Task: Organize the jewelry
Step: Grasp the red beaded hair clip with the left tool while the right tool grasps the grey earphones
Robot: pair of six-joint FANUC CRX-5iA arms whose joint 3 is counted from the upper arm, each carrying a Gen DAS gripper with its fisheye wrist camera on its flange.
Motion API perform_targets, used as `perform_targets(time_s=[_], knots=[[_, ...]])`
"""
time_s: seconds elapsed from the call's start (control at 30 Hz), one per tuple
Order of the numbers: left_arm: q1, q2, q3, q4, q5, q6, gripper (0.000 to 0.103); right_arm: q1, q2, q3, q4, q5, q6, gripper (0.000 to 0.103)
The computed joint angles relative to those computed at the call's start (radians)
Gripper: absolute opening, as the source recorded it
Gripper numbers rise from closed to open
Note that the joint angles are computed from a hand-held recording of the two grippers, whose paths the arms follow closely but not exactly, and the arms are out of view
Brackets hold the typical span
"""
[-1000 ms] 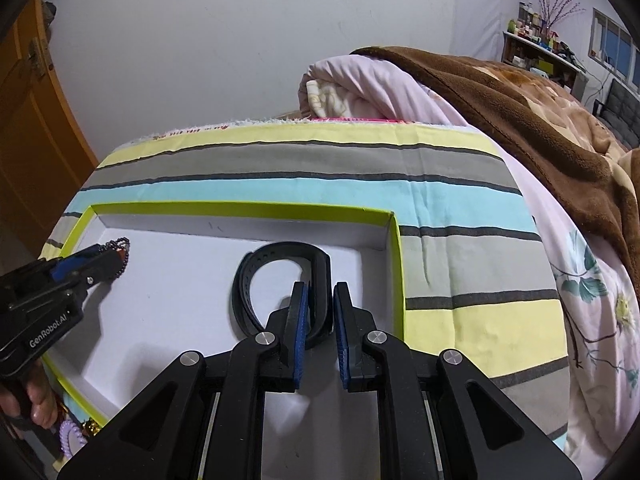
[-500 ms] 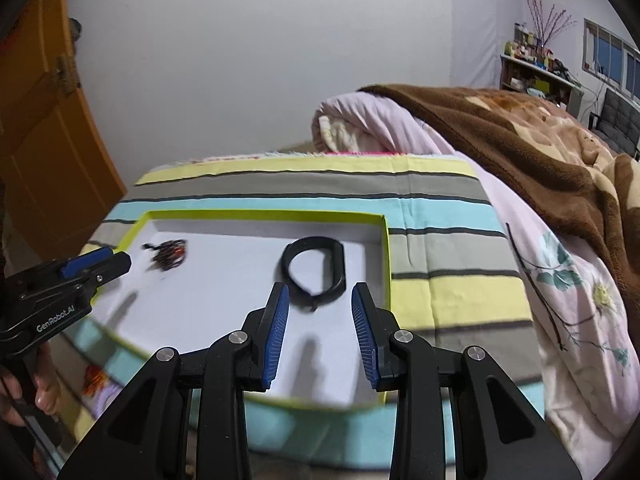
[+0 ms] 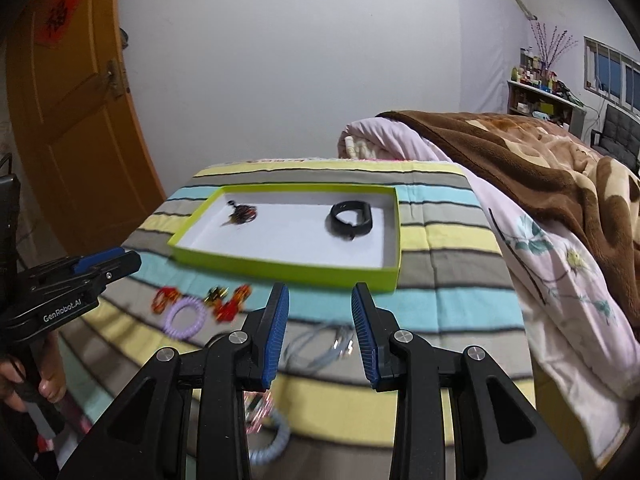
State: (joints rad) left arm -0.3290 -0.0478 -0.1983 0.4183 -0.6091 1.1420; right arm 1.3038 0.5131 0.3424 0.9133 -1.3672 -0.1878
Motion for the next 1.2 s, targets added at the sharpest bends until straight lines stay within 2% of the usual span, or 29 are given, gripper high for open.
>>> perform_targets(time_s=[0.27, 0.37, 0.63, 0.9, 1.2], knots=[[0.013, -0.135, -0.156, 0.072, 0.034, -0.091, 0.034, 0.085, -0.005, -0.033, 0.044, -0.021, -0.105, 0.034], [0.018, -0.173, -0.196, 0.071, 0.029, -0.094, 0.034, 0.107, 0.014, -0.012, 0.040, -0.060, -0.110, 0.034], [0.024, -0.224, -0.252, 0.098, 0.027, -0.102, 0.034, 0.132, 0.032, 0.008, 0.001, -0.071, -0.104, 0.034], [0.023, -0.198, -0.241, 0.090, 0.042, -0.098, 0.034, 0.122, 0.015, -0.022, -0.017, -0.039, -0.121, 0.034], [0.020, -0.075, -0.153, 0.045, 0.049, -0.079, 0.034, 0.060, -0.030, -0.091, -0.059, 0.050, -0.158, 0.034]])
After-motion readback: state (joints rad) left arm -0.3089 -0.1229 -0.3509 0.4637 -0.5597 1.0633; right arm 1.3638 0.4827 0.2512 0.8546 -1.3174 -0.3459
